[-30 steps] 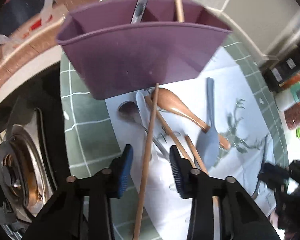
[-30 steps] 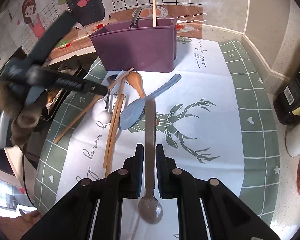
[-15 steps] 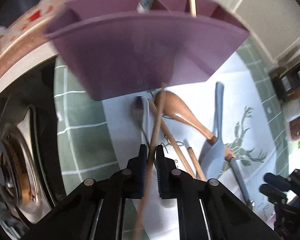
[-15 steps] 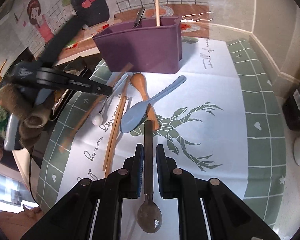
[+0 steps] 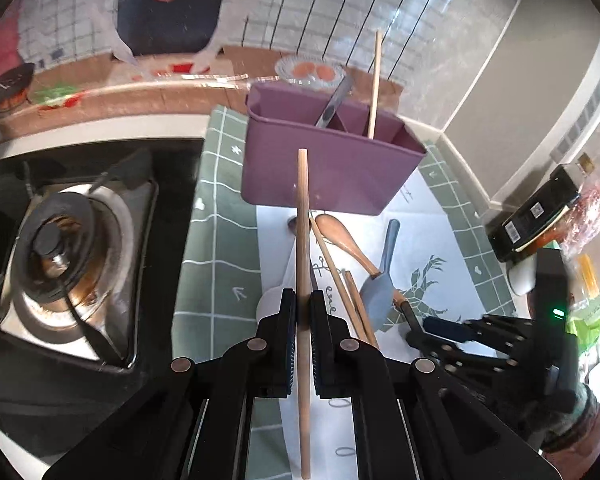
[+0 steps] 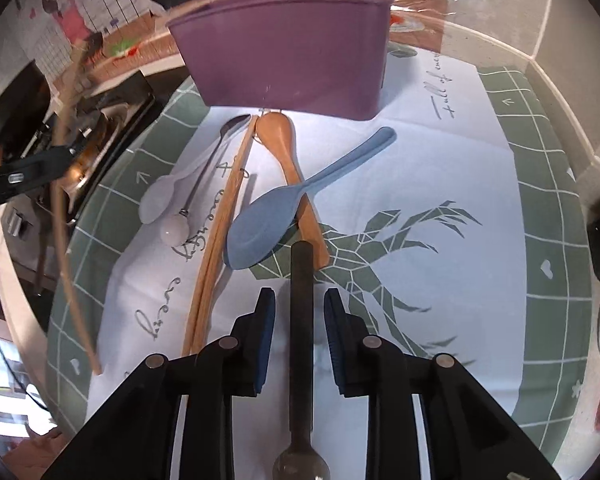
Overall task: Organize utensils
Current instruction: 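Grasp a wooden chopstick with the left gripper while the right holds the spoon, then lift both utensils and lower them into the purple holder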
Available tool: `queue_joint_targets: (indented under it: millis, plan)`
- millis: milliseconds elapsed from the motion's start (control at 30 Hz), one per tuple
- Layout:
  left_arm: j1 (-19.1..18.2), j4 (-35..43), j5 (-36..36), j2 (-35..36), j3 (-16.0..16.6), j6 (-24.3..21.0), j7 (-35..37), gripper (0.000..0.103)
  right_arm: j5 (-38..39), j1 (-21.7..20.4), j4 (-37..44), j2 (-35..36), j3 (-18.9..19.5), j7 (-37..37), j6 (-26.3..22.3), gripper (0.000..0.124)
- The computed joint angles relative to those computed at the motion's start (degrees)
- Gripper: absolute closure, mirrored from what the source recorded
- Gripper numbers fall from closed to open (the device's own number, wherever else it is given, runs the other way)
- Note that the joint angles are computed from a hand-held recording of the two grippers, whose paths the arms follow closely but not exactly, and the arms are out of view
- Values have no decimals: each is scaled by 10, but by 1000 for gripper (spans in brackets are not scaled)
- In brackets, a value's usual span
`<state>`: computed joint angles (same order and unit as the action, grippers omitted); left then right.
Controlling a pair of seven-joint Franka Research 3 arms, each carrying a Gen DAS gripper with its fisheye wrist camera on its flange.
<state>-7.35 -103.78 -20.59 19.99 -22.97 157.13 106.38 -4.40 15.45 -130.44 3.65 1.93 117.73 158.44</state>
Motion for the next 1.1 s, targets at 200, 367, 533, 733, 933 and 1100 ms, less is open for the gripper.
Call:
queue_joint_targets:
  millis: [200, 367, 533, 733, 933, 1100]
  plan:
    - [9, -32, -35, -31, -9, 15, 21, 96, -53, 10, 23, 12, -4, 32, -33, 113]
    - [6, -47, -58, -45, -9, 20, 40, 96, -105, 14, 9, -9, -5, 76, -25, 113]
    - [0, -53, -75, -52, -4, 21, 53, 96, -150, 4, -17, -50, 8, 120, -9, 113]
    - [4, -62, -121, -69, -11, 31, 95, 96, -200, -28, -49, -113, 37, 189, 21, 113]
    - [2, -50, -212, -98, -16, 47, 194, 96, -262, -86, -38, -171, 85, 233, 41, 113]
    - [-17, 20, -247, -102, -1, 35, 254, 96, -310, -126, 35, -185, 104, 215, 40, 113]
